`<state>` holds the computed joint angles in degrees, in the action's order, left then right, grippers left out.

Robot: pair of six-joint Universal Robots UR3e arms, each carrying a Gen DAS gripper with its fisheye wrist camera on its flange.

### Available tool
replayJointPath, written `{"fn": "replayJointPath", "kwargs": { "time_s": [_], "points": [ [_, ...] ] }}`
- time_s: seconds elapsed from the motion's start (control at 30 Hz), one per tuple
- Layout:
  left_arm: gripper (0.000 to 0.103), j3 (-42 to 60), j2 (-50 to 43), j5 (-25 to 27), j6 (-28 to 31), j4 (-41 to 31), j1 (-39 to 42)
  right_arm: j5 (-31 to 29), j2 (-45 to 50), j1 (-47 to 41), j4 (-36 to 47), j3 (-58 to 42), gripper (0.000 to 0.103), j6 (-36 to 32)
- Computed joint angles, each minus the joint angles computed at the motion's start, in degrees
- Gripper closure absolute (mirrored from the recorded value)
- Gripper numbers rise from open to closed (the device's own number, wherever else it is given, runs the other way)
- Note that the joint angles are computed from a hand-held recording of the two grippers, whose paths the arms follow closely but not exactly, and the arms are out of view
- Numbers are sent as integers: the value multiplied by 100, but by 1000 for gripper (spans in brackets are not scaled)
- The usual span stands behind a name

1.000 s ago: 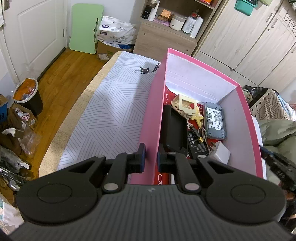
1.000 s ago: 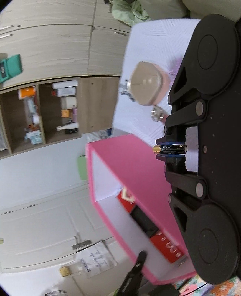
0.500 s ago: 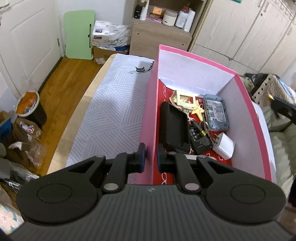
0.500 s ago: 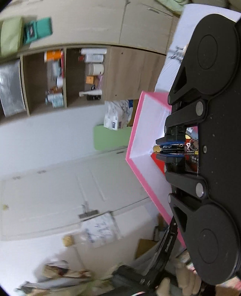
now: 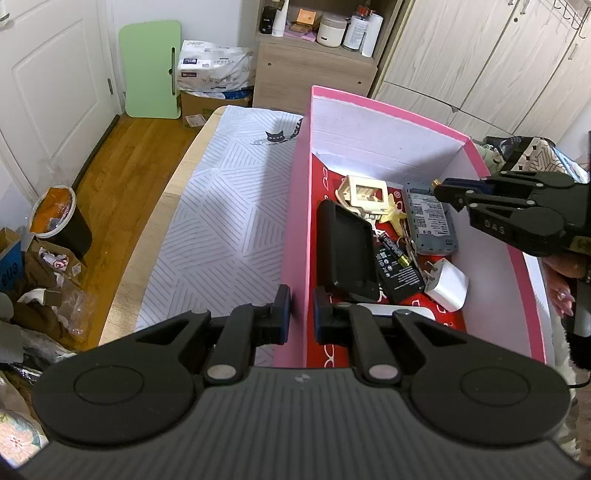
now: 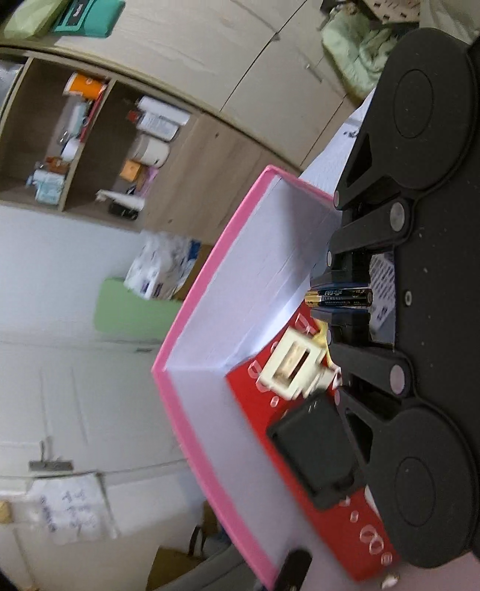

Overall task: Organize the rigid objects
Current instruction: 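Carry the AA battery into the pink box and release it, then grasp the purple starfish with the right tool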

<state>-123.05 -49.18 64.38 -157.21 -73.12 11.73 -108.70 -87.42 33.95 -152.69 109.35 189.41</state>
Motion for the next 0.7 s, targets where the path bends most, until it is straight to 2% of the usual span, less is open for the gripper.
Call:
{"fn": "replayJointPath", "kwargs": {
  "time_s": [0.07, 0.1, 0.17, 0.3, 0.43, 0.7],
  "points": [
    [93, 11, -23, -1, 7, 3, -8, -140, -47, 33, -88, 55, 87, 101],
    [93, 20, -35, 0, 14, 0, -7, -97, -150, 0, -169, 138, 76, 178],
    [93, 40, -62, -18, 21, -21, 3, 65, -479, -62, -398, 419, 65, 354],
    [93, 34, -53, -50, 60, -48, 37, 172, -1292, -123, -610, 952, 63, 537],
    [93, -10, 7, -125, 105, -87, 115, 515, -2629, -415, -433, 1720, 61, 840],
    [93, -25, 43, -153, 185, -130, 163, 242, -4850, -487, 664, 2874, 59, 1437]
  ]
}}
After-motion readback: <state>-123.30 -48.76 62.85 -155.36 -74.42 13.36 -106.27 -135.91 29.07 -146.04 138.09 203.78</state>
